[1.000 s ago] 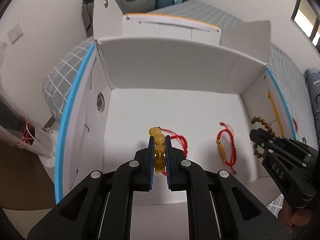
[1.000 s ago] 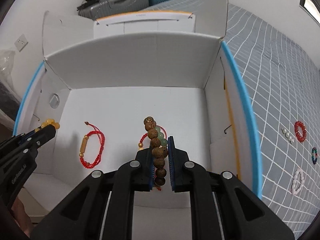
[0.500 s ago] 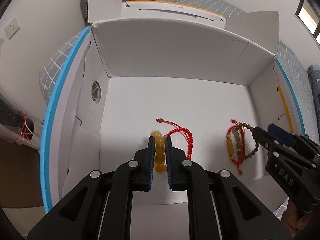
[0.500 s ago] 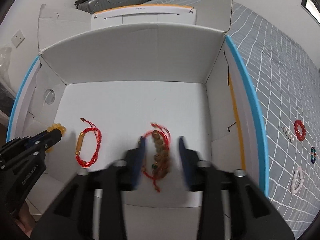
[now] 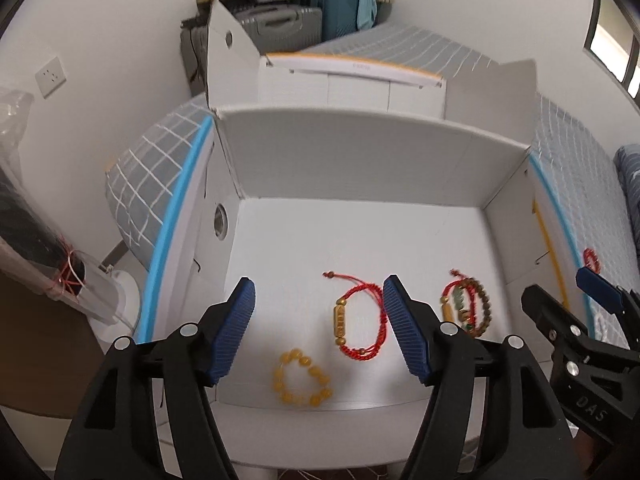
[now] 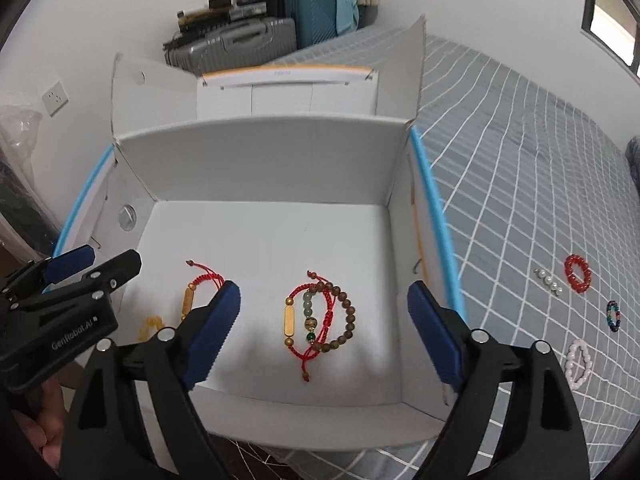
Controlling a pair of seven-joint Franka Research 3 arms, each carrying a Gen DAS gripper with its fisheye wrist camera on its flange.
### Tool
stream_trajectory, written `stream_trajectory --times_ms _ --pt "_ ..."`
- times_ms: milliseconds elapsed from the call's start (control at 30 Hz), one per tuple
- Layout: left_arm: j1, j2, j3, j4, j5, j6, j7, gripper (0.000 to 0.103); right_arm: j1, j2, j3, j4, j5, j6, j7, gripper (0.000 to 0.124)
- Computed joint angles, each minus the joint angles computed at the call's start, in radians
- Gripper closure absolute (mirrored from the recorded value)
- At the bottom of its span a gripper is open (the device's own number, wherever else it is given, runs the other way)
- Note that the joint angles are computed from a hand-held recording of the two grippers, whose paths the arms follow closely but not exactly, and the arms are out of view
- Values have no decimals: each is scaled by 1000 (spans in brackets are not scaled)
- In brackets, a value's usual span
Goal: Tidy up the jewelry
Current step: 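Move both tools back toward the remaining bracelets on the bed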
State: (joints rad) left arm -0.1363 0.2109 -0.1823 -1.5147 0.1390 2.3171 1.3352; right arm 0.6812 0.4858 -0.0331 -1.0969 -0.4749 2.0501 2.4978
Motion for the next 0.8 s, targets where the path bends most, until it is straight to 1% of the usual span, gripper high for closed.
stream_trajectory --times_ms 67,133,233,300,333,467,600,700,800 --pt "0 -17 -2 -15 -3 19 -3 36 9 -48 -7 -63 -29 33 39 34" --pt "-6 -36 -2 -34 11 40 -13 31 15 -99 -9 -129 -75 62 85 31" --pt "-11 -64 -5 -58 19 68 -18 24 8 -168 4 -214 -134 82 142 30" --pt "-17 -75 -10 -69 19 89 -19 18 -6 -211 19 -265 -169 86 174 28" --pt "-22 -81 -11 -75 23 98 -27 18 -14 -230 28 -288 -184 87 189 28" --pt "-37 -94 -22 -85 16 123 -32 15 -55 -342 63 -427 -238 95 257 28" --pt "-61 -87 -36 -70 19 136 -25 13 -103 -458 101 -567 -282 80 317 28" --pt "-86 -73 -48 -46 31 143 -22 9 -150 -548 125 -673 -286 85 356 28" --pt "-119 -43 -60 -9 57 143 -19 8 -201 -636 143 -775 -284 93 384 28"
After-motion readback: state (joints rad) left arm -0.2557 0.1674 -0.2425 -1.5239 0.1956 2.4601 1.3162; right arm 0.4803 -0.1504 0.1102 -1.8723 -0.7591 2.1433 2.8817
